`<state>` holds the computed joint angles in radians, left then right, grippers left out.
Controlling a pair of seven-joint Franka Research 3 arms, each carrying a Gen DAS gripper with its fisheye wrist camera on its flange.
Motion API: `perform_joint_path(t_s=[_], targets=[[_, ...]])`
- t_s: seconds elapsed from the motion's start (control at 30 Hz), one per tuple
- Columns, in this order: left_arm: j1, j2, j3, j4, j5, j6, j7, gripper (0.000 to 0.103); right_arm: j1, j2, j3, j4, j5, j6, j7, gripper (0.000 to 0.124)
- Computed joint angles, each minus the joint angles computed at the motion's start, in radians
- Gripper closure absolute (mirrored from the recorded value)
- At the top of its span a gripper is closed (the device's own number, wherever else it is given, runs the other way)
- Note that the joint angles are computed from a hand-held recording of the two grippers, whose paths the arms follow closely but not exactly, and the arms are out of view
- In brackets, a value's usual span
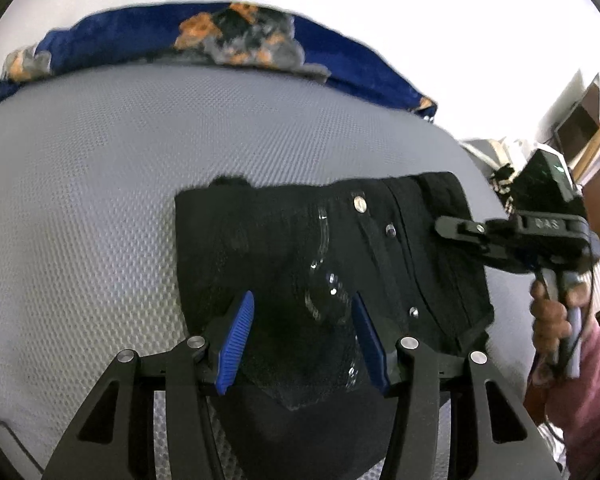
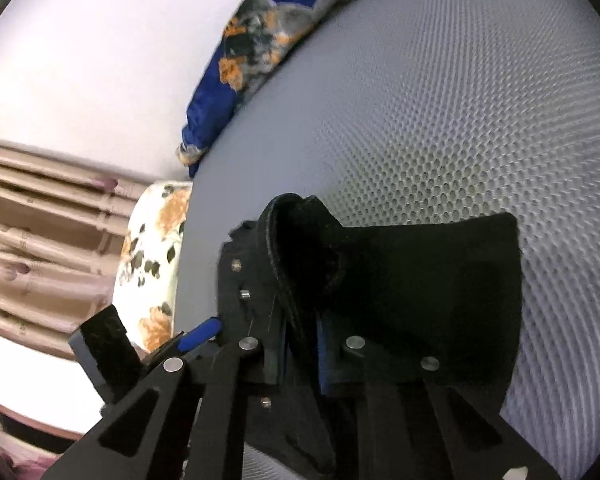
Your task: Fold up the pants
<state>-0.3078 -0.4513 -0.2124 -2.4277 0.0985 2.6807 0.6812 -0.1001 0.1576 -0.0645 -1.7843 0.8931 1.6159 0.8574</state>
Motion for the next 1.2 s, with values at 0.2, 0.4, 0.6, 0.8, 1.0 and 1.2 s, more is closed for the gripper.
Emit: perform_joint_path(t_s=[0.2, 0.4, 0.6, 0.8, 1.0, 1.2], targets=[[-0.007, 0.027, 0.004, 0.052, 0.024, 0.031, 0.056, 0.051, -0.009, -0.102, -0.029, -0.064, 0.022, 0.068, 0.017, 0.113], [-0.041, 0.096, 0.019, 0.101, -0.017, 0.040, 0.159, 0.051, -0.021, -0.078, -0.050, -0.085, -0.027, 0.177, 0.097, 0.113], [-0.042, 0.190, 0.020, 0.142, -0.080, -0.026, 0.245, 0.051, -0.025, -0.020, -0.034, -0.086, -0.054, 0.239, 0.107, 0.111], [0.005, 0.239, -0.047, 0.206, 0.050, -0.116, 0.165, 0.050, -0.005, -0.056, -0.020, -0.119, -0.101, 0.300, 0.085, 0.100], [-0.002, 0.239, -0.050, 0.229, 0.056, -0.173, 0.129, 0.050, -0.006, -0.088, -0.033, -0.144, -0.124, 0.304, 0.087, 0.095], [-0.010, 0.231, -0.064, 0.244, 0.099, -0.239, 0.102, 0.050, -0.006, -0.162, -0.049, -0.210, -0.178, 0.323, 0.051, 0.095]])
